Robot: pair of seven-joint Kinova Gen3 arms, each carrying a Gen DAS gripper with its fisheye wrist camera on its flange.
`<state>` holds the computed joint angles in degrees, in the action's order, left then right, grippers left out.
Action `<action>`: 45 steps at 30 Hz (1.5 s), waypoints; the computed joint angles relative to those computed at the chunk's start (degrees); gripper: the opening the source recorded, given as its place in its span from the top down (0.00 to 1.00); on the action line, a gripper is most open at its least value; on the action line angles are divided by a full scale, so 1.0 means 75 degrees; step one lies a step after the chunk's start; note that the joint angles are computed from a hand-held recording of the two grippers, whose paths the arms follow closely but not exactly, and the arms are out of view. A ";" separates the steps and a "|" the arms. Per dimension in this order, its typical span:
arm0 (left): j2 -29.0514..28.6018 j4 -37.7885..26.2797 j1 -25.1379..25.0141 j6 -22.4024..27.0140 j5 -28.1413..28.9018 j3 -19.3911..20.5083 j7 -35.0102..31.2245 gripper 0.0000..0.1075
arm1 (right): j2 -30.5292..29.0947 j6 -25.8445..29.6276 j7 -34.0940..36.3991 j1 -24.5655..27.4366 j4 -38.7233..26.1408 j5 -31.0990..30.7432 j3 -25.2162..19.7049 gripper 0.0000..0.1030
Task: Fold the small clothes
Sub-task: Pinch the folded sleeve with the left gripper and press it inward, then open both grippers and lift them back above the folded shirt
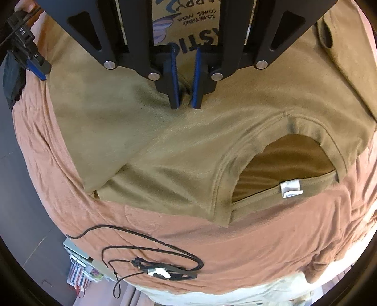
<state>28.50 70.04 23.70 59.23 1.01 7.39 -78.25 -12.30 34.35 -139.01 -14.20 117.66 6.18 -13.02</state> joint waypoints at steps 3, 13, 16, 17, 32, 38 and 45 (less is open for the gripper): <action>-0.0194 0.0157 -0.0122 0.0014 0.0119 0.0025 -0.0036 0.83 | -0.0045 0.0385 0.0155 -0.0067 -0.0158 -0.0159 0.0080 0.72; -0.1702 0.1563 -0.0974 -0.0679 0.1220 0.0273 -0.0805 0.39 | -0.1127 0.0310 0.0225 0.0123 0.0057 -0.0846 0.0239 0.61; -0.2278 0.2035 -0.1203 -0.0799 0.1550 0.0237 -0.1000 0.27 | -0.1426 0.0327 0.0032 0.0395 0.0105 -0.0754 -0.0143 0.37; -0.2385 0.2091 -0.1210 -0.0845 0.1582 0.0222 -0.0976 0.23 | -0.1566 0.0323 -0.0032 0.0460 0.0117 -0.0719 -0.0268 0.27; -0.4840 0.3160 -0.1982 -0.0472 0.2581 -0.0531 -0.2462 0.12 | -0.3576 0.1236 -0.0138 0.0790 0.0172 -0.1222 -0.1040 0.14; -0.5804 0.3410 -0.2174 -0.0262 0.2731 -0.1017 -0.3039 0.12 | -0.4261 0.2232 -0.0004 0.1236 -0.0484 -0.1184 -0.1519 0.14; -0.6558 0.3217 -0.2346 0.0919 0.3050 -0.1962 -0.3582 0.12 | -0.4719 0.3244 0.0130 0.1657 -0.1217 -0.1448 -0.2110 0.14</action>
<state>-20.69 94.17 6.10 66.12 23.88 -7.32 -105.12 -47.69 58.68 -138.03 -1.77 108.53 -4.69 -28.84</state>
